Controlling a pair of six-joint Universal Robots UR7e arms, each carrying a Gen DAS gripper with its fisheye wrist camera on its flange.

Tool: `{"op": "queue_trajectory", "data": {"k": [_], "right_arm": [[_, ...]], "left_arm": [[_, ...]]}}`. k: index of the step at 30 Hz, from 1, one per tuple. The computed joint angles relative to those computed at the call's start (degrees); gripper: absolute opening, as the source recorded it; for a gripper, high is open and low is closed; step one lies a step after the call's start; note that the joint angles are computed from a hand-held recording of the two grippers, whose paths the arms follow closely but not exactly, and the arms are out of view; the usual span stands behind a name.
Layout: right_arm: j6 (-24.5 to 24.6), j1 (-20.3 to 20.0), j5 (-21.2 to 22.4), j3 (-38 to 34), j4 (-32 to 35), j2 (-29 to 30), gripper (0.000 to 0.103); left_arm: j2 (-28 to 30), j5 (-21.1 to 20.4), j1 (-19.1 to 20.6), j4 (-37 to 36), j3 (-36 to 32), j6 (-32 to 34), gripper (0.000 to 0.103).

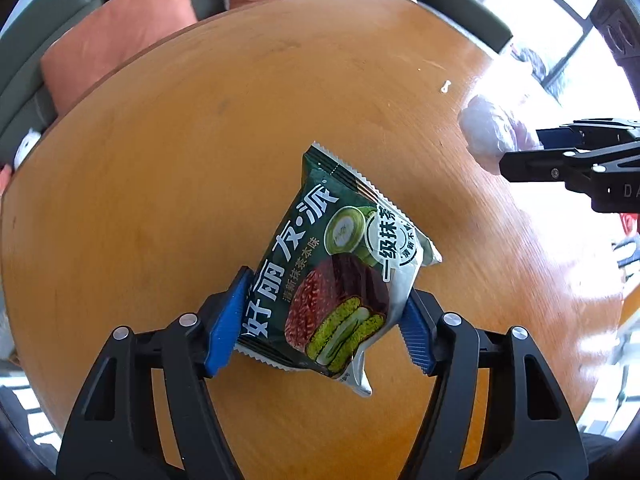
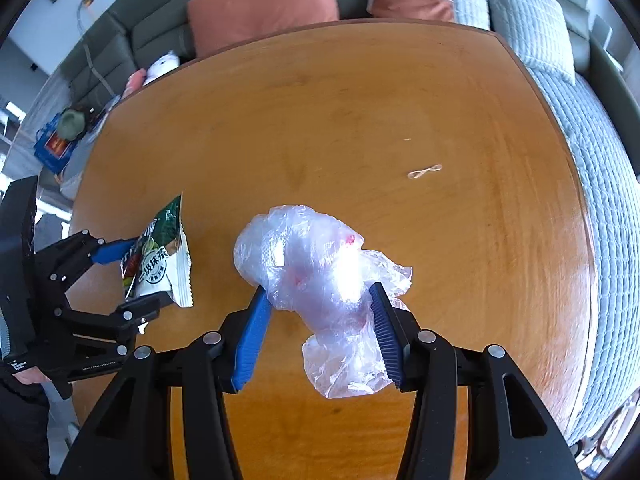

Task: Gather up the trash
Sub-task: 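Grasp the green snack packet with the left tool while the right tool grasps the crumpled clear bag, then carry the green packet and clear bag to the black bin and release both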

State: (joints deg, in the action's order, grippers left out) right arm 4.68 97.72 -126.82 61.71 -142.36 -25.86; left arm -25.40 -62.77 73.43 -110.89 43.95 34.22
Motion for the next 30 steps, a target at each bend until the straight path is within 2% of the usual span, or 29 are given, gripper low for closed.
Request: {"op": "queue_trajectory", "data": {"k": [5,9,17,26,30], "right_arm": [[-0.61,2.15,0.56,1.58,-0.57,0.11,0.052],[-0.91,4.35,1.26,2.3,-1.33,0.82,0.052],[-1.32,8.7,3.85,-2.69,0.64,6.51,0.052],[-3.49,13.43,8.44,-18.7,10.82,18.16,0.052],[-5.0,15.5,10.39,-31.85,18.93,26.29,0.052]], "left_arm": [[-7.58,-0.31,1.32,-5.53,10.41,0.08,0.066],[-11.28,-0.52,1.81,-8.81,15.45,-1.92,0.066],[-20.98,-0.85,5.45,-13.63,24.48,-6.32,0.066],[-30.34,0.62,10.15,-19.02,31.6,-9.61,0.066],[-33.44,1.23,12.49,-20.75,33.05,-11.47,0.066]]}}
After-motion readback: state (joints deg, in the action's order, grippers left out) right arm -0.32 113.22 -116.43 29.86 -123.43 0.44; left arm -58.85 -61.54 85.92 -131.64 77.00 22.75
